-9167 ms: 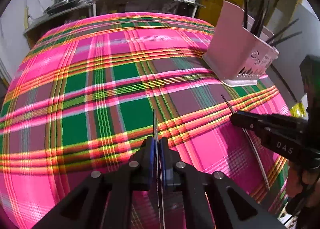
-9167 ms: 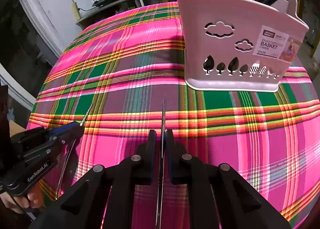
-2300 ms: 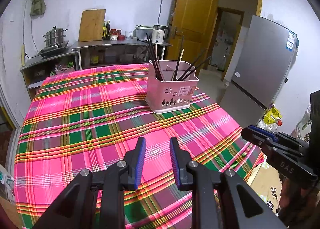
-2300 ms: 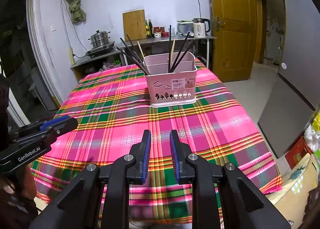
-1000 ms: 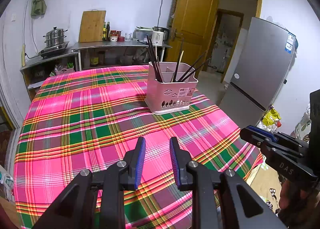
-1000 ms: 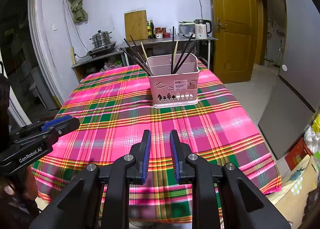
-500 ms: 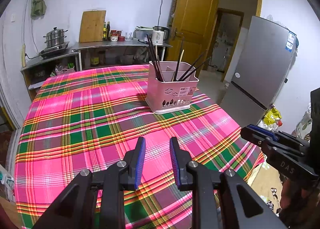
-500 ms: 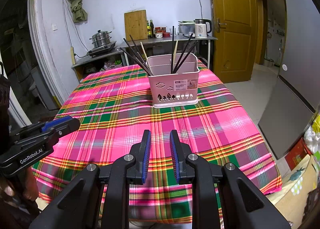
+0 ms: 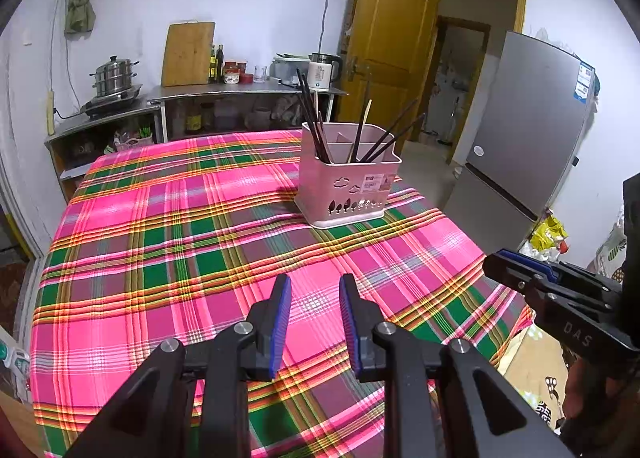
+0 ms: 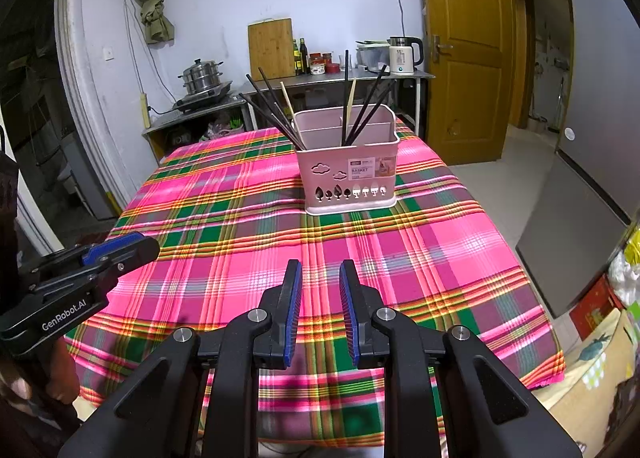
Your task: Organize utensils
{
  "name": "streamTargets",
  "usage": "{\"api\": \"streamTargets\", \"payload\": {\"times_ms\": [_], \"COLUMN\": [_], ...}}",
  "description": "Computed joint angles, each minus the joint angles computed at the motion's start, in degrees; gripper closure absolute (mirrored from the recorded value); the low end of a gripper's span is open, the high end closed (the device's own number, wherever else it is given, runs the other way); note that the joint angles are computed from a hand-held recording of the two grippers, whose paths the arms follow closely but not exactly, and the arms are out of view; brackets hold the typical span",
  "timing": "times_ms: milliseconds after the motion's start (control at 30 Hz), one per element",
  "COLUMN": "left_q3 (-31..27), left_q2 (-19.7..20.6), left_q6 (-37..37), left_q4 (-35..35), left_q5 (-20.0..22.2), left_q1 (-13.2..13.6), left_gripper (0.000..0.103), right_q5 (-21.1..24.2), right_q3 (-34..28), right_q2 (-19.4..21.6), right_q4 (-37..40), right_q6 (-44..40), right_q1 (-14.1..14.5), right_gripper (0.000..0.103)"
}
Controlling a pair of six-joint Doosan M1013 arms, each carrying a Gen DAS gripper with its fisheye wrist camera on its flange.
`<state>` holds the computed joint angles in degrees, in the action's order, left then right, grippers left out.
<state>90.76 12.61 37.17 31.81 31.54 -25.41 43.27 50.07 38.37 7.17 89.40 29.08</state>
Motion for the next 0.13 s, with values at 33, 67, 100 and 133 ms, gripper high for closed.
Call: {"api": "streamTargets", "payload": {"times_ms": [33, 67, 100, 133], "left_q3": [0.1, 0.1, 0.1, 0.1], "left_q2": [0.0, -0.1, -0.1, -0.1], "left_q6": [-0.3, -0.4, -0.4, -0.3], "left_q4": [0.3, 0.5, 0.5, 0.2], "left_q5": [-0.1, -0.1, 0.0, 0.0], "left_q1": [0.0, 0.0, -0.1, 0.0], "left_gripper": [0.079, 0.079, 0.079, 0.079], "right_q5": [-0.1, -0.1, -0.1, -0.1], "right_q3": [0.0, 0.0, 0.0, 0.0], "right_q2": [0.0, 0.0, 0.0, 0.0], "right_q4": [-0.1, -0.1, 0.0, -0.1], "right_q6": [0.1, 0.1, 0.0, 0.0], "right_q1": [0.0, 0.0, 0.0, 0.0], "right_gripper": [0.083, 0.083, 0.083, 0.083]}}
